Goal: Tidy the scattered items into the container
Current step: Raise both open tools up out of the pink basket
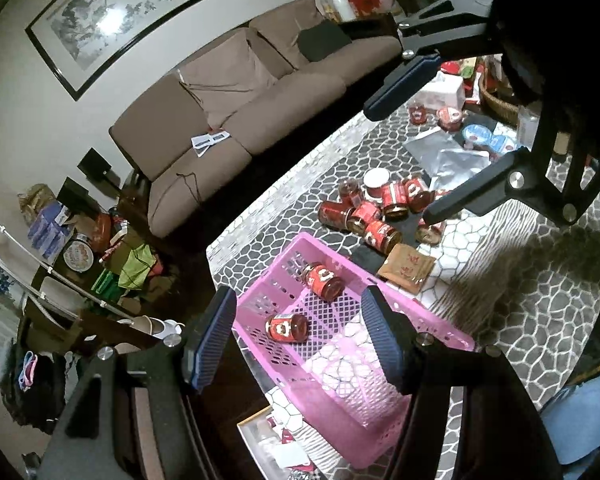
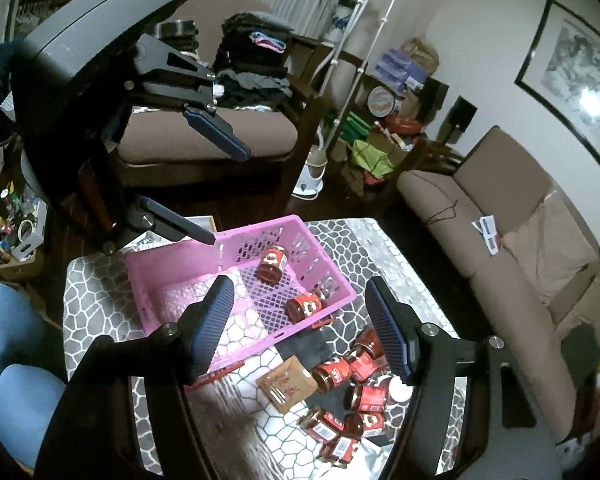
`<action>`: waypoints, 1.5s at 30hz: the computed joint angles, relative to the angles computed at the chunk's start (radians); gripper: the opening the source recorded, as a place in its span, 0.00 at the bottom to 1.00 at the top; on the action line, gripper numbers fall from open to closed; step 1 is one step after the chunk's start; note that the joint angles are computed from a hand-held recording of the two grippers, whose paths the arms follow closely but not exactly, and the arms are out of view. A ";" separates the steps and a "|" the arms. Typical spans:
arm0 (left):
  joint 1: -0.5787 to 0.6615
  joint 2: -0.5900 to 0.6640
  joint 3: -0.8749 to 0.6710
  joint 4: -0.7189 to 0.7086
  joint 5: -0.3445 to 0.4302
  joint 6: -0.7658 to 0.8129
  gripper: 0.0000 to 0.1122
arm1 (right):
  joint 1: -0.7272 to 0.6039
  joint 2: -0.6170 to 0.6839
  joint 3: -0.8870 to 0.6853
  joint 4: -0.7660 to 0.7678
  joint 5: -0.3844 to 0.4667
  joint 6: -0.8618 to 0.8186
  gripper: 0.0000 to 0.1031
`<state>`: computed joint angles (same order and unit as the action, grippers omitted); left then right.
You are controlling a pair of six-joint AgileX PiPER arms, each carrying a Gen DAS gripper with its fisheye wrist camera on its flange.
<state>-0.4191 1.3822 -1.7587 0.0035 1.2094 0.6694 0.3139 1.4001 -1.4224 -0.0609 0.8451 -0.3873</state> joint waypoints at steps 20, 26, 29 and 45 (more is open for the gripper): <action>-0.198 -0.156 0.093 0.198 -0.052 -0.351 0.58 | 0.134 -0.274 0.145 -0.196 0.043 0.325 0.63; -0.365 -0.190 0.129 0.381 -0.032 -0.558 0.58 | 0.170 -0.378 0.198 -0.260 0.084 0.442 0.63; -0.420 -0.210 0.154 0.428 -0.024 -0.628 0.58 | 0.185 -0.440 0.234 -0.282 0.103 0.492 0.64; -0.607 -0.239 0.221 0.537 -0.066 -0.945 0.61 | 0.215 -0.595 0.211 -0.392 0.329 0.647 0.64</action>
<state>-1.0261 1.1436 -1.5379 0.5409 1.1439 -0.2752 0.5286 0.8049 -1.2110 -0.4533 1.1739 0.2596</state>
